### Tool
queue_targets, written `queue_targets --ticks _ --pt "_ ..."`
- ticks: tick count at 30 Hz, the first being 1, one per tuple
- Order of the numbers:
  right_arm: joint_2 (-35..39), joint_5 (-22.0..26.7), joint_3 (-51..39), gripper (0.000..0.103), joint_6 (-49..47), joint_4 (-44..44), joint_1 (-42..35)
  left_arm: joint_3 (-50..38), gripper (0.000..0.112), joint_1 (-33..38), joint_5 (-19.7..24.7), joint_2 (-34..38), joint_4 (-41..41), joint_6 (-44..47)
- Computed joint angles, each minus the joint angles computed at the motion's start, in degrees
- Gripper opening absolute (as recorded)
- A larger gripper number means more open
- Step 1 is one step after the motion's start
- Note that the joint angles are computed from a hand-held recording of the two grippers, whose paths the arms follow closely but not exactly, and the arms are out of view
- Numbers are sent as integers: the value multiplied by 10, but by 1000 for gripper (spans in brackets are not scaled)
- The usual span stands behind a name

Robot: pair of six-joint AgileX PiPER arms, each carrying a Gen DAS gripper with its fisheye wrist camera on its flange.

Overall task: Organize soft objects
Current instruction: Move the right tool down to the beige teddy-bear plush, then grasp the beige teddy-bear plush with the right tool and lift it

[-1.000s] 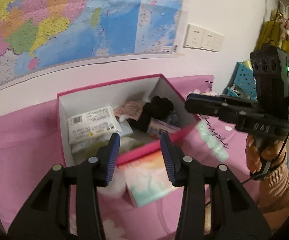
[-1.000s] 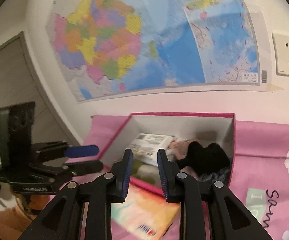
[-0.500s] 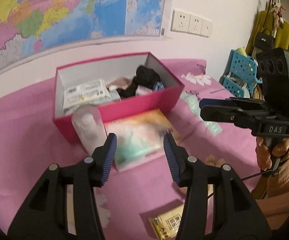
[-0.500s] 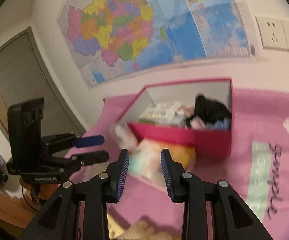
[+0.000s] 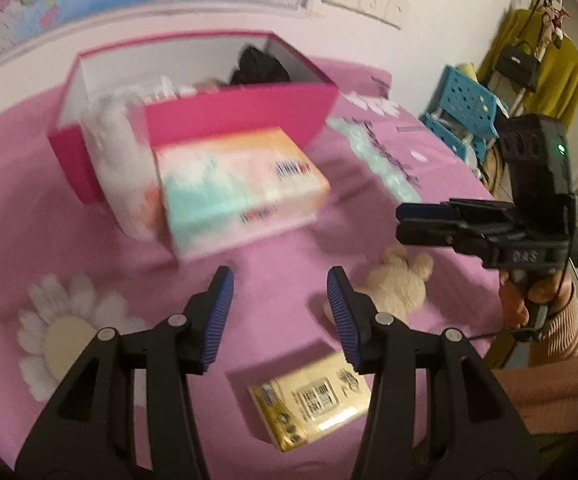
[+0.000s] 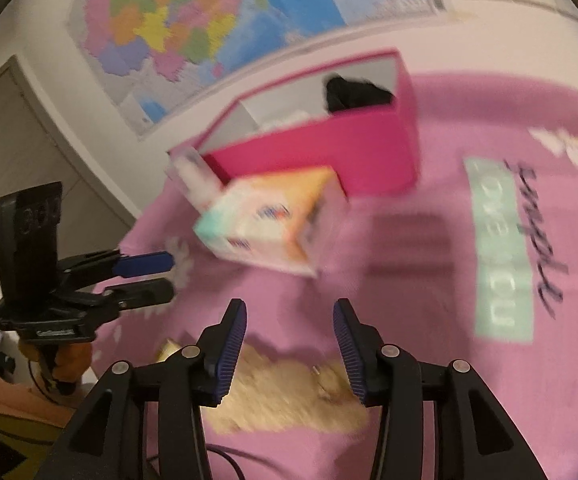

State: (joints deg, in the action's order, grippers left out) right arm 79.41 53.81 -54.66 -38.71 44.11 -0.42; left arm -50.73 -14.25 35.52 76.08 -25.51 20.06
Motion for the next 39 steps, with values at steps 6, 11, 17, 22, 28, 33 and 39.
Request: queue_targets --ticks 6,11,17,22,28,33,39 --pt "-3 15 33 56 1 -2 -47 17 51 -19 36 17 -63 72" --pt "1 30 52 61 -14 12 -66 14 51 -43 49 40 -76 79" --pt "2 56 68 63 -57 52 -72 9 51 -41 61 52 -100 94" --pt "-6 50 82 54 -73 69 -68 11 51 -26 74 57 -119 107" --pt "-17 49 86 34 -87 82 -57 -6 51 -21 104 81 -135 116" --pt "-24 37 90 31 -80 86 -44 -7 50 -45 89 80 -114 89" --pt "-36 43 80 25 -85 96 -50 -17 48 -39 83 62 -97 74"
